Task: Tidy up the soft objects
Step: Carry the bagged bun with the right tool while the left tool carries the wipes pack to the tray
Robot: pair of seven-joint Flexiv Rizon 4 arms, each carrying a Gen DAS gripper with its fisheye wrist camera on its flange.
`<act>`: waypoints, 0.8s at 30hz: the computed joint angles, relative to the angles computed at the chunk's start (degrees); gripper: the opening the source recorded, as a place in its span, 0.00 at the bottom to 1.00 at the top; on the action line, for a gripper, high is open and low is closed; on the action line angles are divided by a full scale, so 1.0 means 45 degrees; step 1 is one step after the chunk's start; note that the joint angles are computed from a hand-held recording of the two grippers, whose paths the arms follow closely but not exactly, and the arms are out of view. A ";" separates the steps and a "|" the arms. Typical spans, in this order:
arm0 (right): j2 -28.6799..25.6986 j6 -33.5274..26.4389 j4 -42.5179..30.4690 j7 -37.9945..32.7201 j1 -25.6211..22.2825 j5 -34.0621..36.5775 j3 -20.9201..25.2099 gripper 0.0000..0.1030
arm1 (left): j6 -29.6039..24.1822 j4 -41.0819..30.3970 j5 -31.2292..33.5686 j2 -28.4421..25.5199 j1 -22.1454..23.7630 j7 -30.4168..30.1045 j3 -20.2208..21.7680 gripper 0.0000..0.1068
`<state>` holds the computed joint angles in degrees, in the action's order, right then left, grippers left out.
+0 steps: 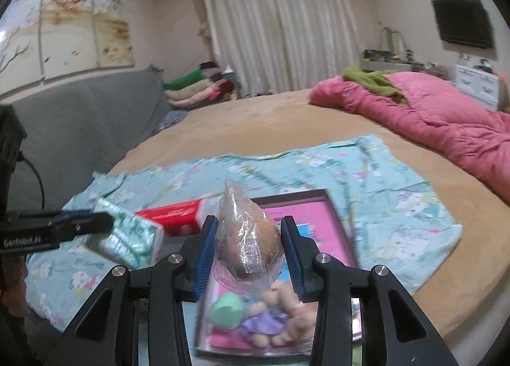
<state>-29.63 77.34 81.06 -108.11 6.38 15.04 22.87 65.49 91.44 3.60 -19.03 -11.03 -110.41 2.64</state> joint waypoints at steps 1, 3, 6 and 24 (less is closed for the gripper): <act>-0.0014 0.0067 -0.0029 0.0206 0.0058 -0.0044 -0.0212 0.40 | -0.0033 -0.0154 -0.0078 -0.0157 0.0019 0.0083 -0.0095 0.25; -0.0078 0.0092 -0.0111 0.0440 0.0019 -0.0083 -0.0359 0.40 | -0.0135 -0.0465 -0.0141 -0.0444 -0.0021 0.0154 -0.0163 0.25; -0.0178 0.0119 -0.0203 0.0799 -0.0043 -0.0203 -0.0539 0.40 | -0.0230 -0.0900 -0.0259 -0.0901 -0.0106 0.0260 -0.0227 0.25; -0.0919 0.0287 -0.0665 0.2359 -0.0056 -0.1378 -0.1172 0.40 | -0.1120 -0.2730 -0.1126 -0.3244 -0.0389 0.0199 -0.0153 0.25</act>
